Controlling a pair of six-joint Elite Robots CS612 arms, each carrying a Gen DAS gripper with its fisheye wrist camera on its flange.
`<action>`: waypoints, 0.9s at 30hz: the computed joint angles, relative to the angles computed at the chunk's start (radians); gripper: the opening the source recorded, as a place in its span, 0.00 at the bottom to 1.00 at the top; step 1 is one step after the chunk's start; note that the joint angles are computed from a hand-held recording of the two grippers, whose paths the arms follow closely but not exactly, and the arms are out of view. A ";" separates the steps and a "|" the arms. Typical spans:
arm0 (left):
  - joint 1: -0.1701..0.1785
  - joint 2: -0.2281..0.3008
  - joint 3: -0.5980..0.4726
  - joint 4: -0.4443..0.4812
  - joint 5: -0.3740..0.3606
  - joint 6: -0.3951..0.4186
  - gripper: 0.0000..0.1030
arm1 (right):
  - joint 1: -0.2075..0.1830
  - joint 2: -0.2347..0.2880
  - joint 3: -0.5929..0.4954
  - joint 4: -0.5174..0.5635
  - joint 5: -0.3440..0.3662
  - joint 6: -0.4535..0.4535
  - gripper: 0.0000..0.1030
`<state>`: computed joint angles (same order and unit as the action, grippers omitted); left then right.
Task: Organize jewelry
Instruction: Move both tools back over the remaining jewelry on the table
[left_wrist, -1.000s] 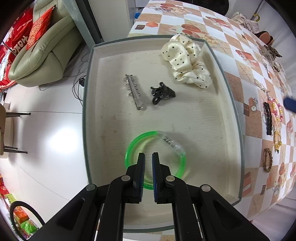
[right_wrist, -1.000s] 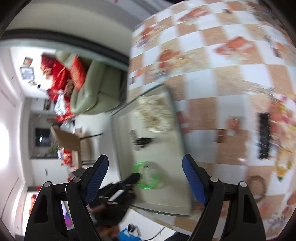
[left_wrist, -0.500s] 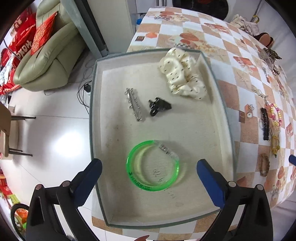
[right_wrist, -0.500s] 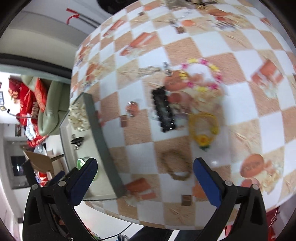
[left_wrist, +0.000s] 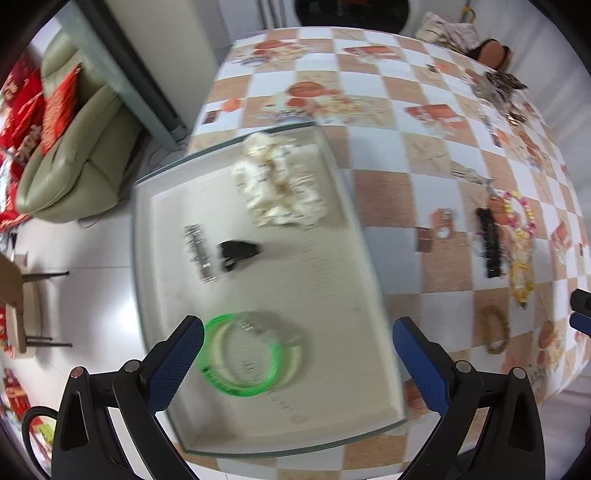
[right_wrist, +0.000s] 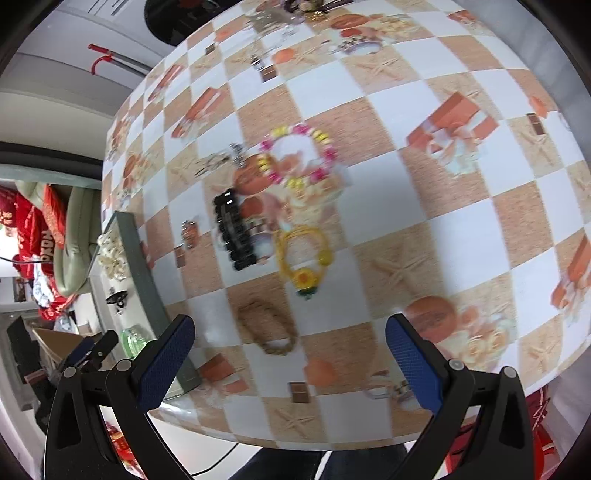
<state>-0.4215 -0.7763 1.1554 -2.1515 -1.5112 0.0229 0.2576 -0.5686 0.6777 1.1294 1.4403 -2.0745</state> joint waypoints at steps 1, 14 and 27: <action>-0.004 0.001 -0.003 0.000 -0.003 0.004 1.00 | -0.002 -0.002 0.005 0.007 0.005 -0.006 1.00; -0.061 0.060 -0.099 0.034 -0.006 0.038 1.00 | -0.037 0.060 -0.088 0.146 0.062 -0.140 1.00; -0.092 0.123 -0.184 0.078 0.017 0.073 1.00 | -0.064 0.159 -0.250 0.268 0.080 -0.256 1.00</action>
<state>-0.5137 -0.6533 0.9710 -2.0735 -1.4937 0.0958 0.1937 -0.4097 0.4279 1.3972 1.5203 -2.3308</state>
